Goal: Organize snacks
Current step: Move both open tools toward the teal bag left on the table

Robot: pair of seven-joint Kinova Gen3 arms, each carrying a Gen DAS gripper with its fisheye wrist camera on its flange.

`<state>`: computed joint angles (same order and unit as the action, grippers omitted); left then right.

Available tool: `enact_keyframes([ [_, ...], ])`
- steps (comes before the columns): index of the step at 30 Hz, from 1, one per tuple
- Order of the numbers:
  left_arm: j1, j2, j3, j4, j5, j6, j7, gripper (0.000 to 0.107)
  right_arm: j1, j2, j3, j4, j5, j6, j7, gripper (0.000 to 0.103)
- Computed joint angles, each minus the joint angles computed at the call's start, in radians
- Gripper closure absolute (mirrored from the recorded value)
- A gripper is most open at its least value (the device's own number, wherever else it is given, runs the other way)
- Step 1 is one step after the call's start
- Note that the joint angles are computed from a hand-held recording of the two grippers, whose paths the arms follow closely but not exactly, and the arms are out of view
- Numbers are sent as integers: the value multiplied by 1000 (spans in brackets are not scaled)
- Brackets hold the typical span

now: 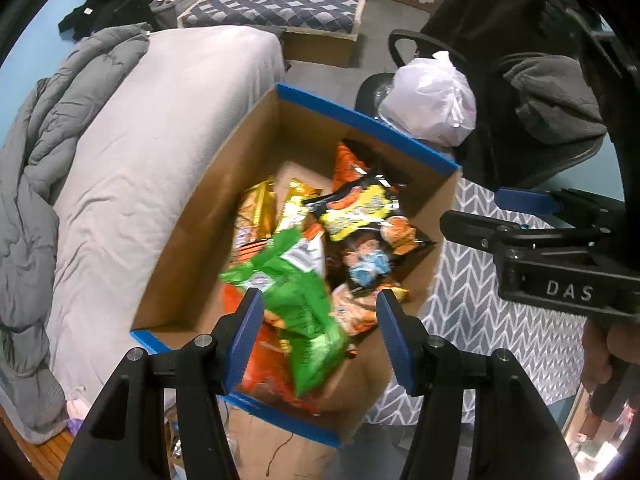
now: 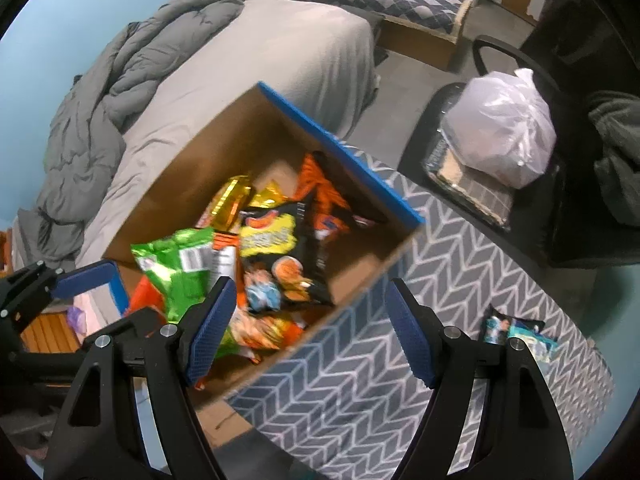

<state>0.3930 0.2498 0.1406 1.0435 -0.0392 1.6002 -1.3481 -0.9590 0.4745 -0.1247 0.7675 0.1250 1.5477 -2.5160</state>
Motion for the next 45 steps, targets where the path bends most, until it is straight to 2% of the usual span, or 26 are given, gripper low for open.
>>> enact_keyframes([
  [12,126,83,27,-121,-21,28,26,48,109,-182,-35,305,2,-65,-77,26],
  [19,238,188,16,-272,-65,78,14,46,194,-277,-62,478,-8,-98,-103,26],
  [22,278,229,6,-321,-72,85,8,40,235,-311,-69,553,-17,-123,-112,26],
  [27,329,303,-9,-388,-62,101,11,40,300,-339,-72,674,-31,-155,-134,26],
  [37,400,413,-42,-469,-71,134,-10,40,358,-340,-81,798,-58,-222,-132,26],
  [41,407,459,-54,-521,-75,172,-15,40,352,-335,-93,820,-71,-229,-103,26],
  [45,407,475,-59,-528,-67,177,-22,40,330,-350,-110,856,-84,-225,-89,26],
])
